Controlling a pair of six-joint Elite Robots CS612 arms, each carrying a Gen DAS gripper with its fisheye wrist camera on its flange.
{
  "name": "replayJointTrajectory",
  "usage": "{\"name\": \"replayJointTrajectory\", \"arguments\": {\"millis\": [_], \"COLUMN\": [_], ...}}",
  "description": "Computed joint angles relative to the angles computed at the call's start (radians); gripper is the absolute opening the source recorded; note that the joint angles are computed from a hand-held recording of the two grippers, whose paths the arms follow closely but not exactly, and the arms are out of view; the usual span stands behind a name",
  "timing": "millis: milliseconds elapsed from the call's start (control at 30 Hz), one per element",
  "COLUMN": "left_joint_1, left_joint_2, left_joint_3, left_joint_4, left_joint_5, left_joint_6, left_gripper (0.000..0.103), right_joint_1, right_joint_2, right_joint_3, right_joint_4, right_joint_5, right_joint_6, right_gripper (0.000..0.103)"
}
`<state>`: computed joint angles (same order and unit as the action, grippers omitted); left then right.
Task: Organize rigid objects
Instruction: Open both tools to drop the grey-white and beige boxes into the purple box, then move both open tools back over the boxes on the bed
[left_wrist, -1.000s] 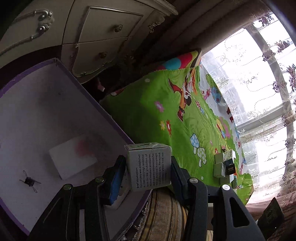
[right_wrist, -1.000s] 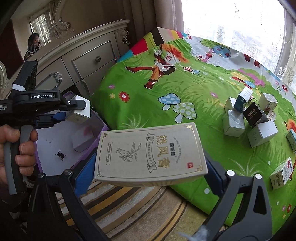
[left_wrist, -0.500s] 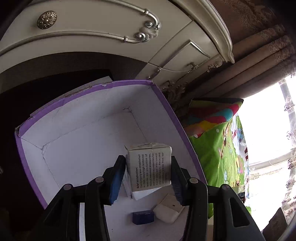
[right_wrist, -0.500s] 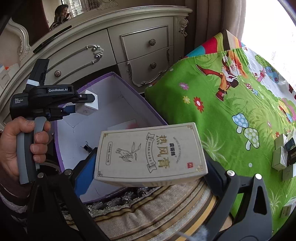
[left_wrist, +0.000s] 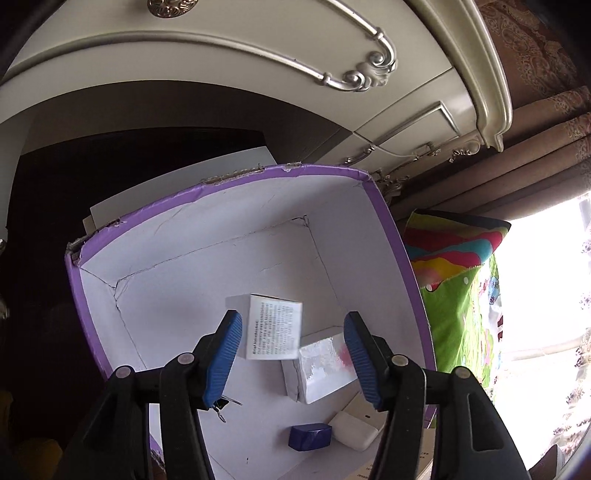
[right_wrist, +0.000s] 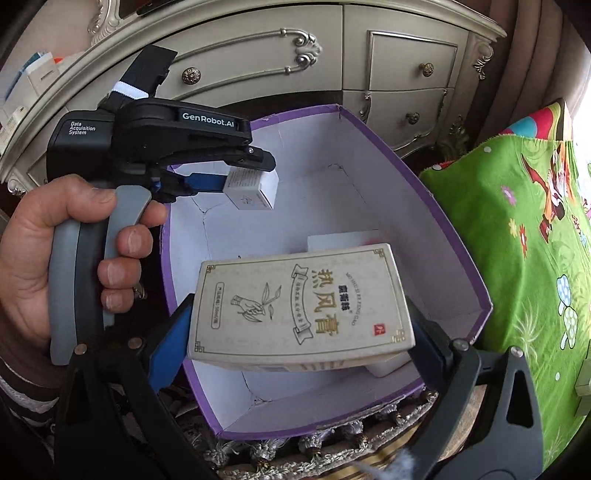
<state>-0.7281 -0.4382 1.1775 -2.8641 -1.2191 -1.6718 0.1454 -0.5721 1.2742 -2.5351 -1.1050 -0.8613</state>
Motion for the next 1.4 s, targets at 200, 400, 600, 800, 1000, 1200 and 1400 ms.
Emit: {"name": "replayJointTrajectory", "arguments": {"millis": [200,400,600,800,1000,1200,1400], "left_joint_1": [-0.004,-0.015,-0.02,-0.031,-0.039,-0.036,-0.041], "left_joint_2": [0.006,0.008,0.006,0.006,0.021,0.061,0.114], "left_joint_3": [-0.03,-0.071,-0.08,-0.102,-0.138,-0.232,-0.361], "left_joint_4": [0.029,0.112,0.128,0.198,0.213,0.268,0.334], "left_joint_5": [0.007,0.064,0.085,0.155,0.181,0.119,0.104], "left_joint_6": [0.018,0.069,0.083,0.124,0.187,0.252,0.314], "left_gripper": [0.068,0.071,0.075,0.083,0.083,0.083,0.083], "right_joint_1": [-0.014,-0.027,-0.032,-0.048,-0.079,-0.13,-0.186], "right_joint_2": [0.002,-0.004,-0.008,-0.014,-0.011,0.005,0.039], "right_joint_3": [-0.002,0.003,0.008,0.016,0.016,-0.005,-0.06], "right_joint_4": [-0.011,-0.006,0.01,-0.019,-0.141,-0.325,-0.424], "right_joint_5": [0.014,0.04,0.065,0.09,0.052,-0.055,-0.21], "right_joint_6": [0.045,0.058,0.036,0.065,0.151,0.29,0.491], "right_gripper": [0.102,0.102,0.102,0.102,0.102,0.102,0.102]}}
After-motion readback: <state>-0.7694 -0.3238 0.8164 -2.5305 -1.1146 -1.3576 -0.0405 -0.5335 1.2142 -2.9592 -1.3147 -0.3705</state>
